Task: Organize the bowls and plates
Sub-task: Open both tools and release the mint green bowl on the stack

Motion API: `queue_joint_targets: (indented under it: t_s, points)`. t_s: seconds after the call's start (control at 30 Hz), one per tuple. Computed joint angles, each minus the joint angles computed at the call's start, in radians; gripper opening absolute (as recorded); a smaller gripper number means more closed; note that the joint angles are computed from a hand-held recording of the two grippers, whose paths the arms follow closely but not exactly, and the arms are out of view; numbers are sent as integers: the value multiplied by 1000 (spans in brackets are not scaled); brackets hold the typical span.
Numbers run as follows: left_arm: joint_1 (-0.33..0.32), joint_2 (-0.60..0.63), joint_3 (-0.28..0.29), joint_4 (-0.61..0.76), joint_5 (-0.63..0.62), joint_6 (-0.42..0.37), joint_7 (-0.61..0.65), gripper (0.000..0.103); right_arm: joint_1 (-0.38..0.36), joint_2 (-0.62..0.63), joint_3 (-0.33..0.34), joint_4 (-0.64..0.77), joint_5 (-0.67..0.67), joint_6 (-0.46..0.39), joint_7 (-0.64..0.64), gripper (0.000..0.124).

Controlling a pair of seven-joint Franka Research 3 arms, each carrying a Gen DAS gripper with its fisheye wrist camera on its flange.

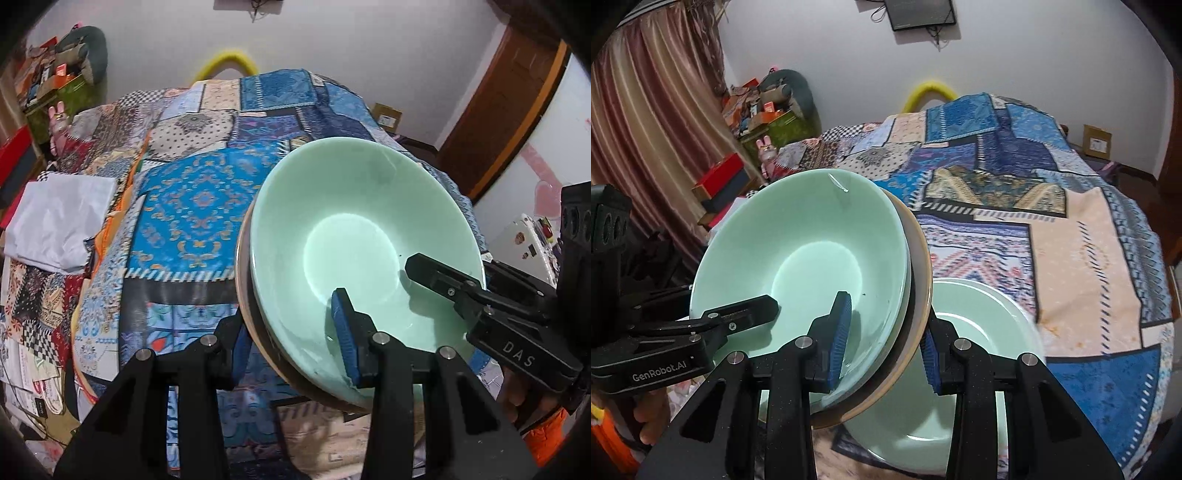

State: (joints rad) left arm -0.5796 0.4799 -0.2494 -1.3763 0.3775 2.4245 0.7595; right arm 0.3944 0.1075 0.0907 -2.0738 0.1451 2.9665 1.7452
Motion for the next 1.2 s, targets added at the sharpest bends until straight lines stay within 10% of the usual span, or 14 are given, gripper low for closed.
queue_joint_targets:
  t_s: [0.5, 1.2]
  points:
    - [-80, 198, -4, 286, -64, -116, 123, 41, -54, -91, -12, -131, -89, 3, 122, 32]
    - [-136, 416, 37, 588, -142, -297, 197, 41, -76, -31, 2, -128, 157, -23, -56, 32]
